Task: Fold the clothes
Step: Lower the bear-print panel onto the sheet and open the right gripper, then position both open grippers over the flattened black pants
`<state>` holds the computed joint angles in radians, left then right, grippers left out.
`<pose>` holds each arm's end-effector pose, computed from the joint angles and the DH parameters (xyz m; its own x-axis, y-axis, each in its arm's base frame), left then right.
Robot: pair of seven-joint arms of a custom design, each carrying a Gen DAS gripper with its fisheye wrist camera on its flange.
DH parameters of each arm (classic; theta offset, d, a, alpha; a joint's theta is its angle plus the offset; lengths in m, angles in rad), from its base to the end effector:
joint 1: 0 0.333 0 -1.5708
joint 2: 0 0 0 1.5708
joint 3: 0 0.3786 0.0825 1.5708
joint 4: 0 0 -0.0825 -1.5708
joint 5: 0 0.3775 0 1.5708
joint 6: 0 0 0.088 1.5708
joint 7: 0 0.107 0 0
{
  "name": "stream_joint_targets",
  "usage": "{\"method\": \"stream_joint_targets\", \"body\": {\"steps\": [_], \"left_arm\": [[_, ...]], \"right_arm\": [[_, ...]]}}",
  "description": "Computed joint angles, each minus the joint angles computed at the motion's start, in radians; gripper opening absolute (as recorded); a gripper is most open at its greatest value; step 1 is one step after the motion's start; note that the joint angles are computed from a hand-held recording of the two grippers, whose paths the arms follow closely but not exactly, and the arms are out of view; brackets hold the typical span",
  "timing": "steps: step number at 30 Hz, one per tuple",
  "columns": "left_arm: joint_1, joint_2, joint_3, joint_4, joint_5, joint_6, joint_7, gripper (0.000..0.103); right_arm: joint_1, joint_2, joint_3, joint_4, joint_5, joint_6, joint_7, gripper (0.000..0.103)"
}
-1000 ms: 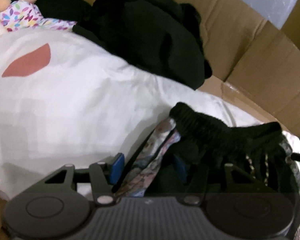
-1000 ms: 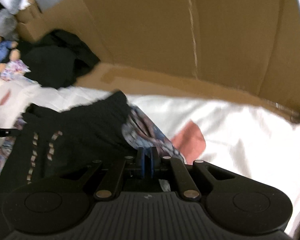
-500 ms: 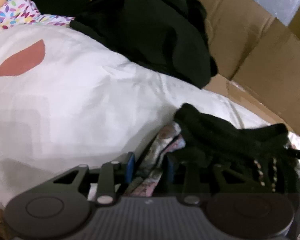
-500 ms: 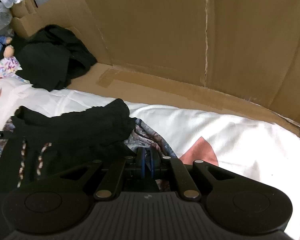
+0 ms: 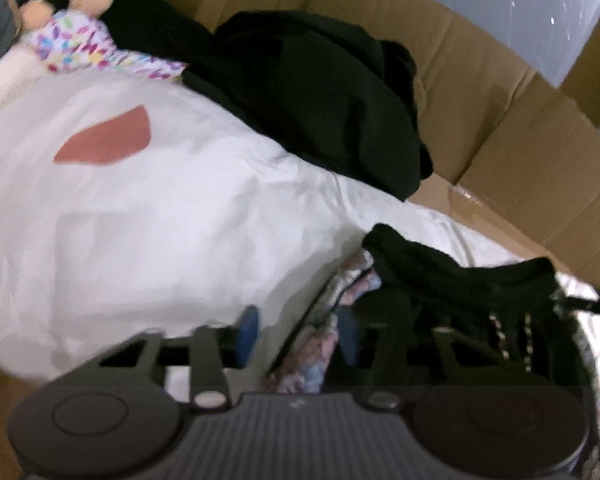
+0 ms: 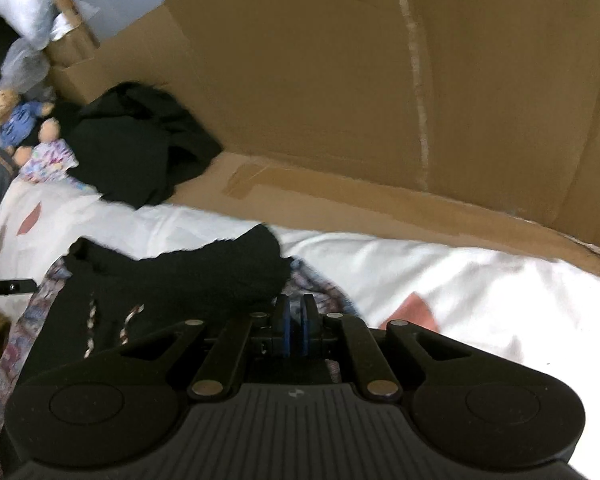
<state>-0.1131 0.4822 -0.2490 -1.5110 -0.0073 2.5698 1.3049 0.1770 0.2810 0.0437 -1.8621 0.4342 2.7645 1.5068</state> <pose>0.7216 -0.2284 0.5174 -0.0996 -0.9600 0.2616 -0.8646 -0.0466 -0.5003 0.6661 0.1279 0.4997 0.0272 -0.9430 -0.3316 -0.8342 0.1614 -0.5274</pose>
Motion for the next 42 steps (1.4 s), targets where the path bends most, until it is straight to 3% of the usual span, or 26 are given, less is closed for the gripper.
{"method": "stream_joint_targets", "body": {"steps": [3, 5, 10, 14, 17, 22, 26, 29, 32, 36, 38, 40, 41, 42], "left_arm": [[0.006, -0.013, -0.015, -0.04, -0.011, 0.049, 0.03, 0.011], [-0.002, -0.013, -0.007, -0.052, -0.005, 0.065, 0.012, 0.011], [-0.094, 0.037, 0.104, 0.025, 0.179, -0.054, -0.117, 0.012], [-0.11, 0.044, 0.131, 0.052, 0.253, -0.074, -0.222, 0.013], [-0.082, 0.012, 0.101, 0.05, 0.235, -0.085, -0.236, 0.017], [-0.083, -0.021, 0.069, 0.176, 0.194, -0.309, -0.226, 0.026], [-0.106, -0.057, 0.079, 0.237, 0.188, -0.404, -0.324, 0.038], [-0.115, -0.051, 0.069, 0.299, 0.209, -0.48, -0.272, 0.041], [-0.106, -0.049, 0.057, 0.282, 0.209, -0.433, -0.197, 0.043], [-0.063, 0.003, 0.01, 0.284, 0.101, -0.304, -0.083, 0.042], [-0.04, 0.048, -0.028, 0.333, 0.034, -0.284, 0.025, 0.042], [-0.027, 0.059, -0.043, 0.35, -0.017, -0.28, 0.095, 0.041], [-0.023, 0.054, -0.044, 0.348, -0.036, -0.284, 0.115, 0.041], [-0.013, 0.043, -0.046, 0.336, -0.058, -0.294, 0.133, 0.041]], "right_arm": [[0.003, 0.011, 0.009, 0.007, 0.002, -0.02, -0.018, 0.007], [0.021, 0.029, -0.007, 0.018, -0.031, -0.031, 0.012, 0.007], [0.028, 0.05, -0.007, 0.02, -0.056, -0.009, 0.01, 0.005], [0.013, 0.042, 0.006, 0.02, -0.037, -0.018, -0.006, 0.007], [-0.016, 0.013, 0.036, -0.006, 0.043, -0.003, -0.05, 0.007], [-0.035, -0.043, 0.043, -0.031, 0.134, -0.052, -0.115, 0.008], [-0.03, -0.072, 0.021, -0.023, 0.138, -0.117, -0.111, 0.008], [-0.032, -0.1, 0.011, -0.018, 0.138, -0.16, -0.131, 0.014], [-0.034, -0.148, 0.01, -0.054, 0.174, -0.147, -0.185, 0.036], [-0.019, -0.271, -0.001, -0.166, 0.199, -0.125, -0.201, 0.038], [-0.008, -0.348, -0.005, -0.228, 0.144, -0.117, -0.112, 0.039], [-0.013, -0.404, 0.014, -0.243, -0.023, -0.15, 0.062, 0.046], [-0.013, -0.4, 0.02, -0.226, -0.077, -0.164, 0.107, 0.053], [-0.006, -0.365, 0.019, -0.177, -0.103, -0.198, 0.117, 0.054]]}}
